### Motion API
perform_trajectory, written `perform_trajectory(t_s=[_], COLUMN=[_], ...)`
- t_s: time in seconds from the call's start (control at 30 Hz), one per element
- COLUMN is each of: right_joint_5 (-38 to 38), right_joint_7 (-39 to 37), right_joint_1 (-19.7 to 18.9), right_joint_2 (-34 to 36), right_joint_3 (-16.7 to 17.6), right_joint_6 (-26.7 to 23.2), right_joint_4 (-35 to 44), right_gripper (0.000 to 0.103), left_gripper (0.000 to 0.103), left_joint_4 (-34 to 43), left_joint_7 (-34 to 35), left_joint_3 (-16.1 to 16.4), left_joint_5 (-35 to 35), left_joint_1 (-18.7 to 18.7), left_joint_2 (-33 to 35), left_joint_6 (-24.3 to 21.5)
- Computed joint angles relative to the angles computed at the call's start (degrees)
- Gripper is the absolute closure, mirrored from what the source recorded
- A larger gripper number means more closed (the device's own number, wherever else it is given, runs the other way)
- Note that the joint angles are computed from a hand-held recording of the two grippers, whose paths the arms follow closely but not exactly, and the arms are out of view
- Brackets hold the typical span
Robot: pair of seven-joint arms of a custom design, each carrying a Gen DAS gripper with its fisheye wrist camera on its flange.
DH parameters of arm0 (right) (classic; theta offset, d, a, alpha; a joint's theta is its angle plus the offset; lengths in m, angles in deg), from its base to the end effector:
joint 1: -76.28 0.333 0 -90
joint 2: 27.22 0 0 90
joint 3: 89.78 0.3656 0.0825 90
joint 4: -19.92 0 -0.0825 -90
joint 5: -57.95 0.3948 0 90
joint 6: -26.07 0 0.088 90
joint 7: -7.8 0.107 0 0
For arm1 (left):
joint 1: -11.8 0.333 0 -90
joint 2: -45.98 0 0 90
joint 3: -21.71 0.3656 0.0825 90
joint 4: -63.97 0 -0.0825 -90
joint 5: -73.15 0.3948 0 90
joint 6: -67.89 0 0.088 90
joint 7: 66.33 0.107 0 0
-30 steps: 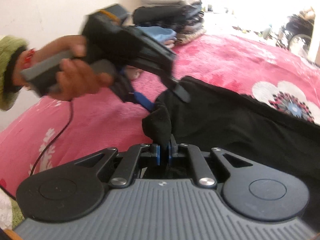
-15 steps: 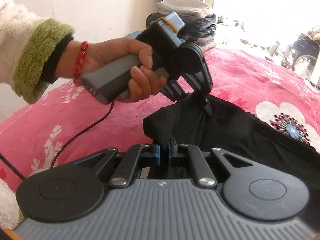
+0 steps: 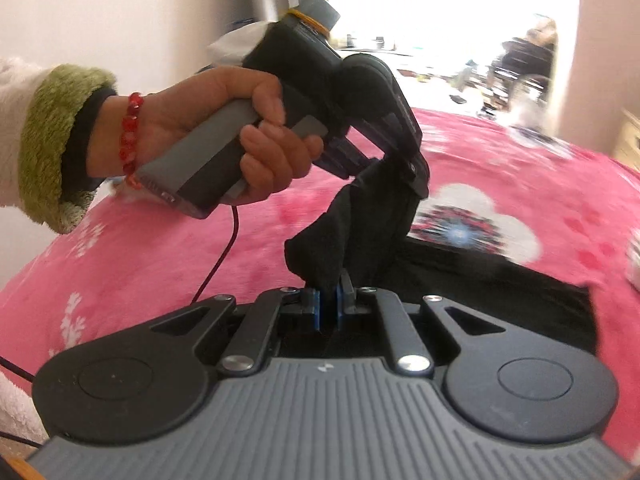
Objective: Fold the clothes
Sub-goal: 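Lift the folded black shirt with both grippers and carry it across the bedspread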
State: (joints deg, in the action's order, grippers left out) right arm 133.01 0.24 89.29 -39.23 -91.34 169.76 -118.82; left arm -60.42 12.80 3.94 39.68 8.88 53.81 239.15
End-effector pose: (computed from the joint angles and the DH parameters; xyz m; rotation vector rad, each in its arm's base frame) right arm 0.4744 0.0882 0.4565 -2.1008 0.7397 -0.2511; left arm 0.5833 -0.1718 0.4456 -2.4147 1.6106 -1.0961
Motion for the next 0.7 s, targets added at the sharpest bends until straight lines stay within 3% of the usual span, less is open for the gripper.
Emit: perform_trajectory(t_s=[0.1,0.23,0.5,0.57,0.6,0.67,0.7], right_joint_5=[-1.8,-2.5,-0.1,0.8,1.2,0.7,0.6], right_joint_7=[4.2,7.3,13.3,14.3,14.8,17.5,19.0], right_joint_1=[-2.1,-4.9,-10.8,-12.2,-12.8,-14.2,-14.7], right_joint_2=[1.0,3.0,9.8,12.1,13.1,14.4,15.1], right_joint_3=[-1.5,-3.1,-4.6,-4.5,-4.3,-4.3,-4.1], right_joint_6=[-0.2,0.1,-0.5,-1.0,-1.1,-1.6,-1.6], right_joint_4=[0.8,2.0,4.9,6.3,6.7,7.0,7.0], right_gripper=[0.098,0.098,0.098,0.098,0.098,0.098,0.098], left_gripper=[0.094,0.094,0.094,0.092,0.088,0.056,0.053], left_joint_4=[5.3,12.4,25.5,27.8,28.7,29.2,28.4], left_joint_7=[-8.8,-17.5,-26.7,-25.9,-23.8,-18.3,-16.6], left_joint_3=[2.9,4.5,5.7,4.4,2.4,-2.4,-3.9], left_joint_5=[12.0,22.3,35.6,37.4,37.0,34.8,33.7], left_joint_1=[-4.4,-8.4,-12.8,-12.2,-10.7,-7.0,-5.7], left_joint_2=[4.3,11.0,22.1,24.0,25.0,26.5,26.5], left_joint_6=[-1.4,-3.7,-10.0,-11.3,-11.4,-10.3,-8.8])
